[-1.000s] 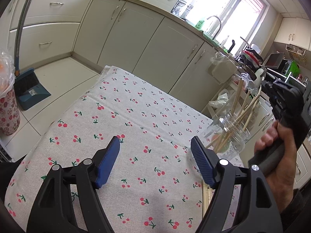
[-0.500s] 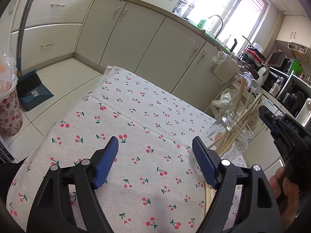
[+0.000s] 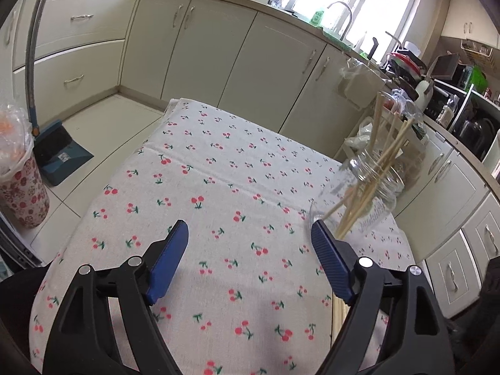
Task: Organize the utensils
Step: 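Move both tools back down to the remaining sticks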
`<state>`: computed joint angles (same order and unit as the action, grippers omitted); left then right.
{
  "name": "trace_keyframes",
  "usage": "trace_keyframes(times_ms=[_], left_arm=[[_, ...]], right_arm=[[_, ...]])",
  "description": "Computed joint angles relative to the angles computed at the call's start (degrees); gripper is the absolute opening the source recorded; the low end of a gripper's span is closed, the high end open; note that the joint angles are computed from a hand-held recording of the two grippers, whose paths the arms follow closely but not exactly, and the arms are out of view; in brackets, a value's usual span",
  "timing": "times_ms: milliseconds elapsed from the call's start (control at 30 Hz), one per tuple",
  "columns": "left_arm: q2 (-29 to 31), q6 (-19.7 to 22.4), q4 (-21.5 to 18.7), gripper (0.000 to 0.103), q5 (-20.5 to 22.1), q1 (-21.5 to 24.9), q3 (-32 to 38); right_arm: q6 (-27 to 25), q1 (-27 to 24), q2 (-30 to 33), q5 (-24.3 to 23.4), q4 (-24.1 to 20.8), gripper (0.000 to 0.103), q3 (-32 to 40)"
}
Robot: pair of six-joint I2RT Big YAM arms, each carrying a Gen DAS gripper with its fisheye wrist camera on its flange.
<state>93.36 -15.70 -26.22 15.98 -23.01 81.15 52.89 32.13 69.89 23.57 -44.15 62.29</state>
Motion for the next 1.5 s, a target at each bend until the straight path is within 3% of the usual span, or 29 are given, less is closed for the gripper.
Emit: trace_keyframes(times_ms=[200,433,667,900,1300,1500], left_arm=[[-2.06,2.85,-2.28,0.08,0.44,-0.1,-1.11],[-0.46,7.12,-8.17,0.08,1.14,-2.0,1.75],[3.0,13.71,-14.22,0.08,-1.63,-5.79,6.58],[6.81,18.49,-20.81,0.08,-4.49,-8.4,11.1],[8.75,19.8,-23.41,0.08,-11.31,-10.62,13.26],[7.18,16.3,-23.6,0.079,-13.88,-9.97,11.69]], right_arm=[[-1.34,0.64,4.29,-1.45,-3.79,0.03,2.62],[-2.37,0.51,3.23,-1.43,-4.51,0.03,1.52],[-4.69,0.01,2.68,-1.73,-4.47,0.029,0.99],[-7.61,-0.97,1.6,-0.65,-7.62,0.03,0.64],[-10.0,-3.32,-2.42,-2.85,-3.82,0.031,-3.71],[-11.91,-4.75,-1.97,-4.92,-3.24,0.031,-3.31]])
